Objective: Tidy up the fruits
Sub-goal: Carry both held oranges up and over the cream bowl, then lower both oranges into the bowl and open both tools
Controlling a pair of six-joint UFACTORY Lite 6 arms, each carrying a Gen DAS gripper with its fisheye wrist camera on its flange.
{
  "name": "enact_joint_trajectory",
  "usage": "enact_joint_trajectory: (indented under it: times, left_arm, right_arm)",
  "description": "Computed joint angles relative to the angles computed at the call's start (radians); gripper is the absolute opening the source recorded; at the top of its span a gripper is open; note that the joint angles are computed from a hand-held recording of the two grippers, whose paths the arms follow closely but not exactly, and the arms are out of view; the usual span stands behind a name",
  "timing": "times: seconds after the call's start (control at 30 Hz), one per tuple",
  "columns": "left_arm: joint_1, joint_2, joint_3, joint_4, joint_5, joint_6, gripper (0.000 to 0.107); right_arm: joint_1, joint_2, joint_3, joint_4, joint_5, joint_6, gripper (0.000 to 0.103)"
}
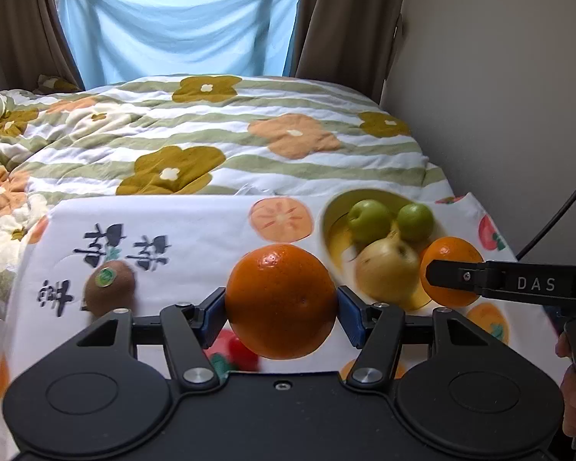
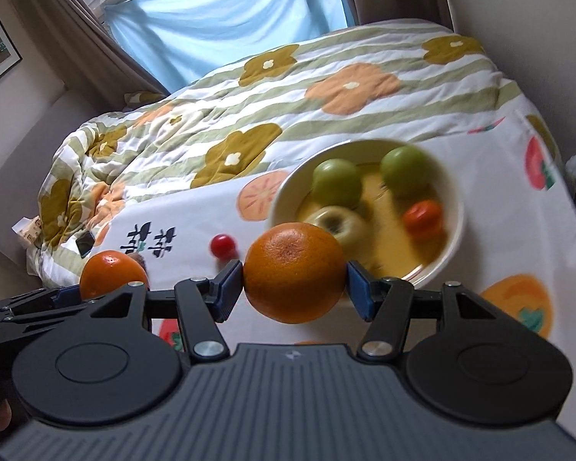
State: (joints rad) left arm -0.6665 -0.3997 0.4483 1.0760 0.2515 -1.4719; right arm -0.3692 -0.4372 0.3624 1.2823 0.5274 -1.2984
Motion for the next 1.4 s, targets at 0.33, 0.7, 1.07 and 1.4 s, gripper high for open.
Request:
enact_joint_trajectory:
  times: [0.33,0.7,1.07,1.4]
  left_arm:
    - [-0.171,0.359,0.272,0.305,0.124,-0.458,0.064]
    - [-0.112,0.722,0.586,0.402,0.104,-0.517,0.064]
    - [-0.057,0.929,0.737,0.415,0.064,-0.500,0.065]
    - [-0.097,0.811,0.659,0.487,0.152,-0.559,0.097]
  right_arm:
    - [-0.237,0.306,0.224,0.032,0.154,-0.290,0.073]
    - [-0.288,0.560,0.418,0.063,0.181,-0.388,0.073]
    - [-0.261,0.685,0.492,0.116,0.167,-0.426,0.073]
    - [-0.255,0.700,0.505,0.126,0.166,-0.433,0.073]
